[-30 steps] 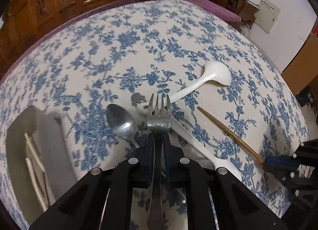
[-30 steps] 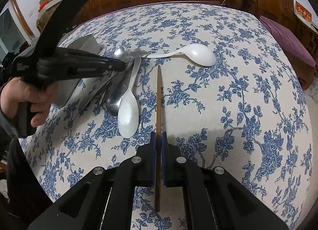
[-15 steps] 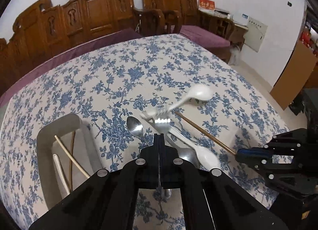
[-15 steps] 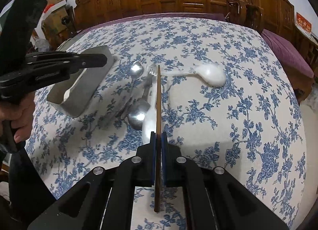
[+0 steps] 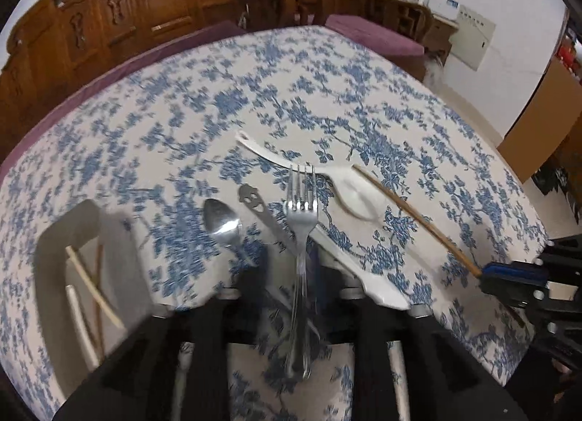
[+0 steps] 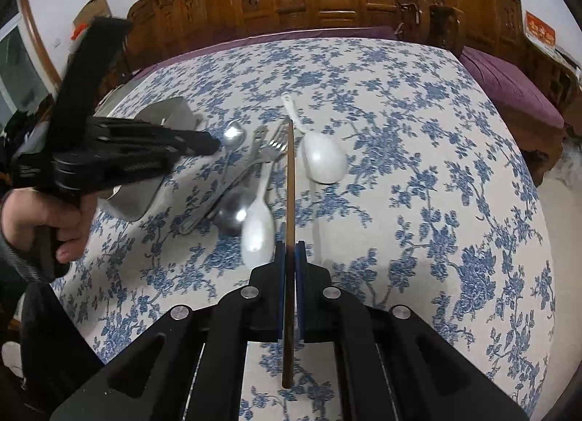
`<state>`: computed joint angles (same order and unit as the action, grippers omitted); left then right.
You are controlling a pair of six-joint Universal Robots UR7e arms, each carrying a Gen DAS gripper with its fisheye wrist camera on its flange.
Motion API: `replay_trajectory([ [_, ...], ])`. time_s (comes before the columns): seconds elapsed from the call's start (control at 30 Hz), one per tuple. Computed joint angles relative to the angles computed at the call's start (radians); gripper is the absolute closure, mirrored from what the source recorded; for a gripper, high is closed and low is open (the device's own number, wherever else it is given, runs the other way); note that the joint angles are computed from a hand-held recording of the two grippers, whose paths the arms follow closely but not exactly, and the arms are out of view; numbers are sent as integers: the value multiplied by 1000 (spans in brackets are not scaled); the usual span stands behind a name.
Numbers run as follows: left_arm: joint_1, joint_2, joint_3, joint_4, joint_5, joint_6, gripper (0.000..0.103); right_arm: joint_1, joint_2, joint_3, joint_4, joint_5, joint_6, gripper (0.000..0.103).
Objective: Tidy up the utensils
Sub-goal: 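Lift the steel fork with the left tool while the right holds its chopstick, then lower the fork into the tray with the left tool while the right lowers its chopstick there, both opening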
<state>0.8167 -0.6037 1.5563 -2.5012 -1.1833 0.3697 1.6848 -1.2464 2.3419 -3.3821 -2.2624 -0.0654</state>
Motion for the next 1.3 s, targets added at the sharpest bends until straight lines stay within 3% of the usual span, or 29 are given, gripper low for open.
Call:
replay_trajectory([
  [0.2,8,56,-52,58,7,-27,74,-19,-18,8,-2,18,1,97],
  [0.3,10,69,-58,81,17,-24,83,-21,-17,9,-2,22,0,97],
  [0.43,11,73,-49,65,22,-15,85,-22,-14,7,-1,23,-1,97],
  [0.57,16,61,-50,77,12,-33,97,-20,-5,5,0,19,0,97],
  [0.73,7,22,4,13,35,-10,97,-7,8,-4,1,11,1,97],
  [1.3,1,-155,96,-100,-8,7,97,94,90,-111,36,-36,-18,97],
])
